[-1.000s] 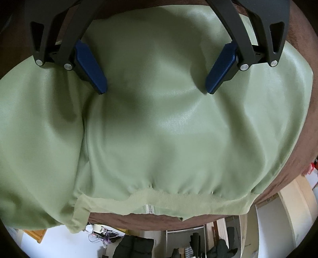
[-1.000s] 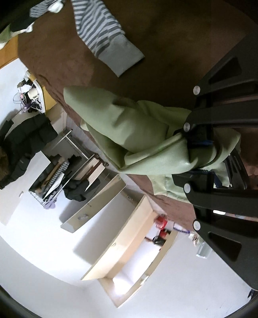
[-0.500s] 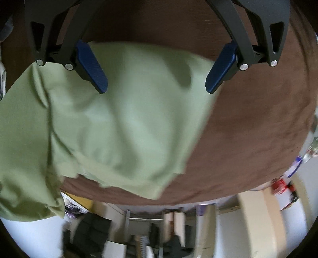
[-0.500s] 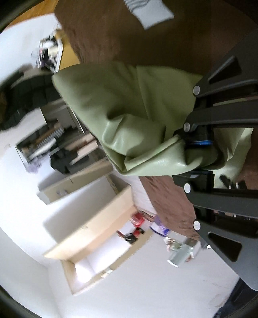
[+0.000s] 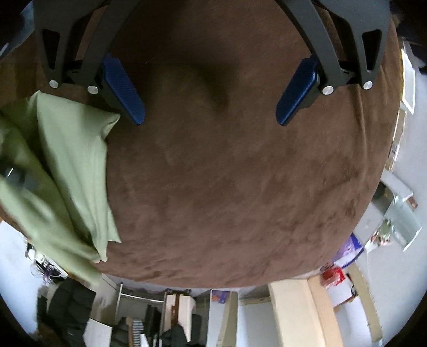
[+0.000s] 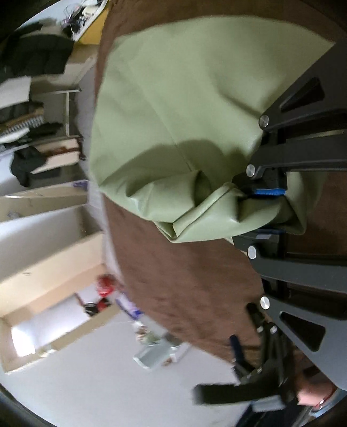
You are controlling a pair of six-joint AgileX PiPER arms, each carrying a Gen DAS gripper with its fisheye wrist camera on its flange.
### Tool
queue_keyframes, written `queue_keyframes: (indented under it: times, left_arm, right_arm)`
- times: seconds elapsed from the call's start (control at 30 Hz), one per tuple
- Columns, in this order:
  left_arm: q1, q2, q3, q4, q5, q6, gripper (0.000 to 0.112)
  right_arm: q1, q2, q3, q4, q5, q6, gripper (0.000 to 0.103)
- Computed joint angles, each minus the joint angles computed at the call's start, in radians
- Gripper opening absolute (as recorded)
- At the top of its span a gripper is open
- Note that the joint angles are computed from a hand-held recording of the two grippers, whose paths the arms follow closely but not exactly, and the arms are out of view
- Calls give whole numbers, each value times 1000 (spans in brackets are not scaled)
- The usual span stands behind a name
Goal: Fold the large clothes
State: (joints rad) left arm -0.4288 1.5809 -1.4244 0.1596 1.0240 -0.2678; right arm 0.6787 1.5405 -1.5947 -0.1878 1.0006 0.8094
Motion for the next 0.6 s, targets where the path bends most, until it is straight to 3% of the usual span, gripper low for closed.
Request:
queue_keyframes:
  times: [0.13, 0.33, 0.37, 0.4, 0.47, 0.6]
  left_arm:
    - [41, -14, 51, -47, -23, 20, 96]
    - [63, 3, 65, -80, -49, 25, 96]
    - [65, 3, 63, -80, -50, 24, 96]
    - [65, -2, 59, -81, -51, 18, 96]
    - [86, -1, 45, -126, -58, 48, 96]
    - [91, 12, -17, -114, -23, 63, 96]
  right_arm:
    - [47, 102, -37, 2, 73, -17, 18]
    - [7, 82, 61, 46, -16, -4, 22]
    - [10, 69, 70, 40, -14, 1, 27]
    - [9, 58, 68, 51, -9, -4, 45]
    - [-5, 20, 81, 121, -37, -28, 66]
    - [93, -63, 19, 14, 81, -84, 69]
